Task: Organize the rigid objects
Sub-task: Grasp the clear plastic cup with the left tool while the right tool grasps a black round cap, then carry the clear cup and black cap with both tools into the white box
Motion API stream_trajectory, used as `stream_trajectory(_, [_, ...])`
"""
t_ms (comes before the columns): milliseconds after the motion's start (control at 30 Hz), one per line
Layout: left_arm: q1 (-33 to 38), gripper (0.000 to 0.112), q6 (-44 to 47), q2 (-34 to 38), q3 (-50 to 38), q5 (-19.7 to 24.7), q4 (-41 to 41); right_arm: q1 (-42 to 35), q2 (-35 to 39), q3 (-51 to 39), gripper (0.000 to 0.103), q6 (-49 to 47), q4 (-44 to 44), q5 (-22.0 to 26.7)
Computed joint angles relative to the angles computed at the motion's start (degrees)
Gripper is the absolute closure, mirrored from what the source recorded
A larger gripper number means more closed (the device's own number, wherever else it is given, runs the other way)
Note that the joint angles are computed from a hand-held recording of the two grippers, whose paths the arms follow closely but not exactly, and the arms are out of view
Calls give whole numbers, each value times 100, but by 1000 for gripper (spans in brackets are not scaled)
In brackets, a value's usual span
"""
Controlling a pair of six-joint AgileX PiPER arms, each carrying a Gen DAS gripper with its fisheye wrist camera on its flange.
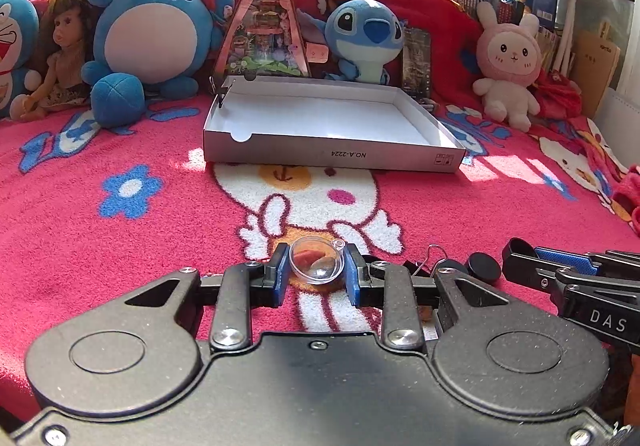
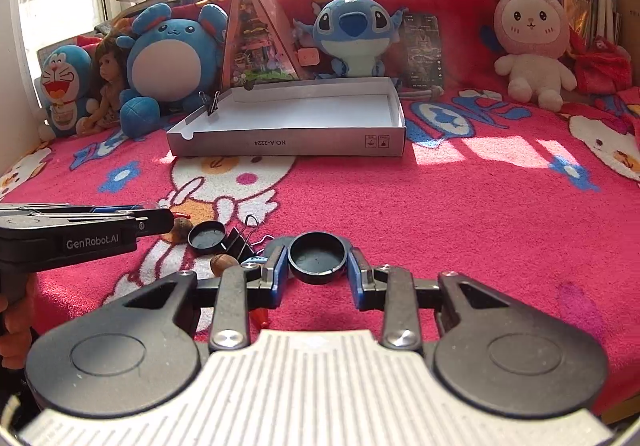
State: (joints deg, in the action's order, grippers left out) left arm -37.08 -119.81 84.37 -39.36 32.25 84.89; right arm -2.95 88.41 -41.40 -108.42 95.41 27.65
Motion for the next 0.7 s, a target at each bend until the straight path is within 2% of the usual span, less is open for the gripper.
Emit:
stream_trajectory(133, [347,86,262,-45,-138,-176,7,-100,219,-523,67,828,-656,97])
stream_trajectory(233, [1008,86,645,-147,-272,-1113,-279,-188,512,-1131,67,1864,-1531,368])
stream_trajectory(300, [1480,86,1641,-112,-501,-1695,-1212,-214,720,-1561,67,2414,-2016,542])
stream_trajectory(367, [1815,86,2787,-6,-754,-2013,-2263,-147,950,-2061,67,2938,-2501,598])
stream_trajectory(433, [2033,86,3933,141,-1041,-2132,-3302,-77,1172,-2543,67,3363,-2879,676])
stream_trajectory(567, [2344,86,6224,527,-1786,-2080,-5382,137,1738,-3673,67,4382,-3781,867])
stream_trajectory(700, [2606,86,8516,1096,-2855,-1656,-7447,329,2602,-5279,67,5862,-4946,1449])
